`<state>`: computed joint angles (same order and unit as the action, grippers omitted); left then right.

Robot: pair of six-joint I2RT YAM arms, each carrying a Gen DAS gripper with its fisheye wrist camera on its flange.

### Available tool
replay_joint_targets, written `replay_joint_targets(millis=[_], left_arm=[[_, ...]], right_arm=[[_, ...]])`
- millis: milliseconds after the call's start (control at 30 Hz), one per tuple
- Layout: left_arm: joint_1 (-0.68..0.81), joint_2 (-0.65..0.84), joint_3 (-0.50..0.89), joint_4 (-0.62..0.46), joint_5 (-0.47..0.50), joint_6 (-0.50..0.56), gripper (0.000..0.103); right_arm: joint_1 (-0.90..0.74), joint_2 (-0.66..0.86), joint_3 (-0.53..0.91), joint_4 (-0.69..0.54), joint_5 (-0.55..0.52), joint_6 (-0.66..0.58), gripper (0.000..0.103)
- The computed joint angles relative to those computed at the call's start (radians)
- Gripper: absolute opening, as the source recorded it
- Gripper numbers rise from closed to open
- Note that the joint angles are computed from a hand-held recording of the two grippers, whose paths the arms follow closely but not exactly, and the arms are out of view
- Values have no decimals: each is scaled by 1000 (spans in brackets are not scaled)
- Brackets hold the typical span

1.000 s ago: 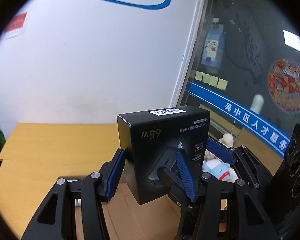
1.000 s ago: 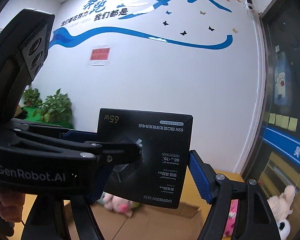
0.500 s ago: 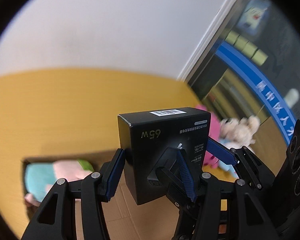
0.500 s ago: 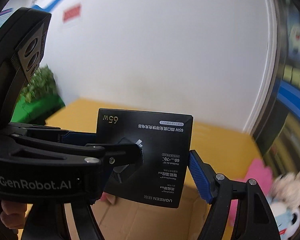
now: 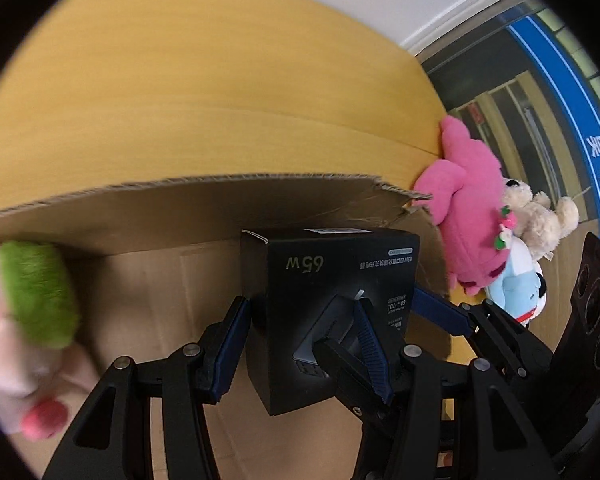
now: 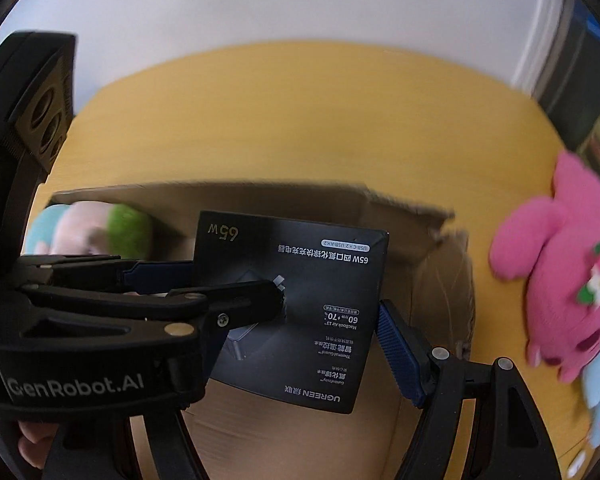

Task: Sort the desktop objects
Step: 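Lift the charger box with the right gripper and carry it over the cardboard box, then lower the charger box into the cardboard box and open the right gripper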

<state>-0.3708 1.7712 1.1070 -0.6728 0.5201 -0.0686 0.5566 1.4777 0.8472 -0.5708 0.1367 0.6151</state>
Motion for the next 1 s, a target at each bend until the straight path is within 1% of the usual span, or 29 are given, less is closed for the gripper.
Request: replay_joint_targets(millis=[100, 133, 200, 267, 300, 333, 400, 433, 500, 533, 567, 600, 633, 700, 767, 800, 833, 867, 933, 1000], left_arm=[[-11, 66, 16, 37, 20, -28, 53], [-19, 88, 23, 49, 29, -41, 50], [-22, 103, 21, 75, 55, -51, 45], [-28, 106, 19, 90, 71, -90, 44], [-31, 98, 6, 111, 66, -120, 44], [-30, 89, -8, 129, 65, -142, 44], [-25, 74, -39, 158, 76, -164, 44], [-22, 66, -57, 165, 87, -162, 44], [-18, 48, -88, 165, 101, -150, 44], [-16, 33, -106, 169, 103, -149, 44], [-16, 21, -122, 173, 102, -148, 44], [-20, 10, -134, 177, 98, -147, 44], [-27, -3, -146, 183, 89, -147, 44], [-40, -20, -159, 196, 70, -154, 44], [-49, -21, -161, 213, 57, -182, 44], [-54, -19, -161, 221, 53, -199, 44], [-60, -16, -159, 233, 47, -214, 46], [-65, -15, -160, 247, 37, -226, 46], [-66, -15, -162, 252, 35, -231, 46], [-64, -20, -158, 240, 31, -216, 45]], right_arm=[[-35, 15, -28, 36, -6, -20, 73], [-42, 19, -31, 38, -4, -27, 74], [-36, 36, -17, 11, 38, -47, 76], [-9, 22, -5, -19, 95, -79, 75], [-9, 3, -1, -40, 108, -102, 77], [-5, -38, 3, -75, 122, -127, 79], [30, -108, -2, -122, 174, -130, 81], [61, -165, -1, -178, 235, -125, 81], [98, -279, -10, -261, 293, -131, 82], [113, -337, -16, -300, 305, -129, 82], [146, -386, -22, -335, 304, -109, 82], [128, -434, -23, -355, 295, -123, 82], [126, -517, -51, -379, 269, -128, 82], [131, -613, -97, -413, 237, -127, 80], [141, -627, -135, -394, 182, -135, 71], [185, -603, -150, -374, 174, -93, 60], [253, -548, -168, -326, 157, -26, 50], [301, -521, -169, -308, 138, 17, 46], [304, -470, -199, -221, 76, 14, 35], [304, -403, -203, -162, 31, 7, 31]])
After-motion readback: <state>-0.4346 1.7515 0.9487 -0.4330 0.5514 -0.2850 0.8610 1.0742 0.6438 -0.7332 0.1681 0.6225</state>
